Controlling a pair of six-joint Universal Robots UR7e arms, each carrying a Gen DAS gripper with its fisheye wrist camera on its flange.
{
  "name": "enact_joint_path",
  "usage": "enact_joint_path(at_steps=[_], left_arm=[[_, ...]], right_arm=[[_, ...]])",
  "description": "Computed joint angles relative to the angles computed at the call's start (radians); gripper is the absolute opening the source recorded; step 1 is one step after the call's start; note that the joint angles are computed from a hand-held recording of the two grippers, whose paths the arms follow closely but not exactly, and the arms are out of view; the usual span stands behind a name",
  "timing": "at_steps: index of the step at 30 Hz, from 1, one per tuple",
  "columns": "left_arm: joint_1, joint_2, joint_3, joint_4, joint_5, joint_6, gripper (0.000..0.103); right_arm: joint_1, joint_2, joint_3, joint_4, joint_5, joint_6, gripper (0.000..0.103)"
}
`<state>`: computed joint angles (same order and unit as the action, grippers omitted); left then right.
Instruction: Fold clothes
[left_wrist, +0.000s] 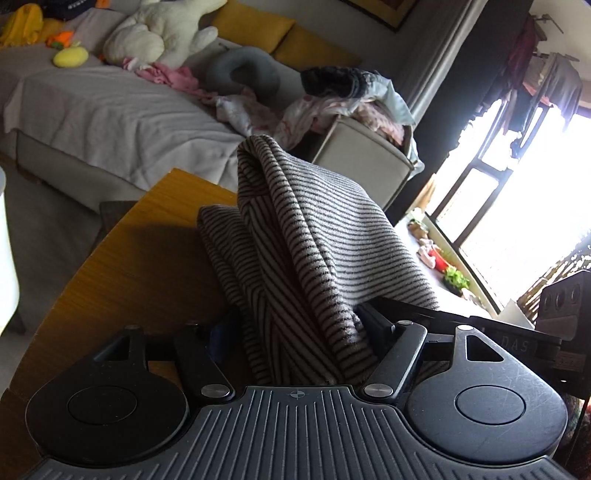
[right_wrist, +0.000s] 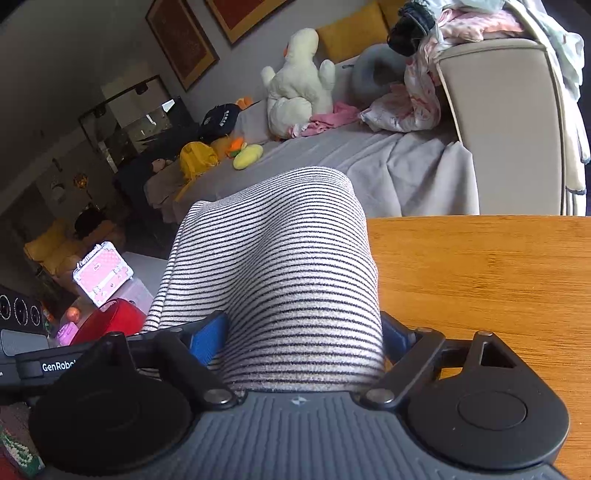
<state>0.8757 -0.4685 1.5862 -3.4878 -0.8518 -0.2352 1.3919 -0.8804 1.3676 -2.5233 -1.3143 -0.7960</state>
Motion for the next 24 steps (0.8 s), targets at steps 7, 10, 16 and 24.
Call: enact_joint_path(at_steps=[7, 10, 16, 24], left_arm=[[0.001, 0.005, -0.003, -0.011, -0.003, 0.003, 0.078], [0.004, 0.006, -0.005, -0.014, -0.006, 0.002, 0.079], [0.007, 0.003, -0.002, -0.022, -0.015, 0.004, 0.086], [0.011, 0.0, 0.003, -0.033, -0.028, 0.007, 0.092]], right_arm=[[-0.04, -0.001, -0.026, 0.006, 0.1, 0.093, 0.101], [-0.04, 0.009, -0.041, 0.009, 0.085, 0.137, 0.101], [-0.019, 0.006, -0.019, -0.009, 0.035, 0.061, 0.103], [-0.025, 0.008, -0.026, 0.012, 0.056, 0.065, 0.103]])
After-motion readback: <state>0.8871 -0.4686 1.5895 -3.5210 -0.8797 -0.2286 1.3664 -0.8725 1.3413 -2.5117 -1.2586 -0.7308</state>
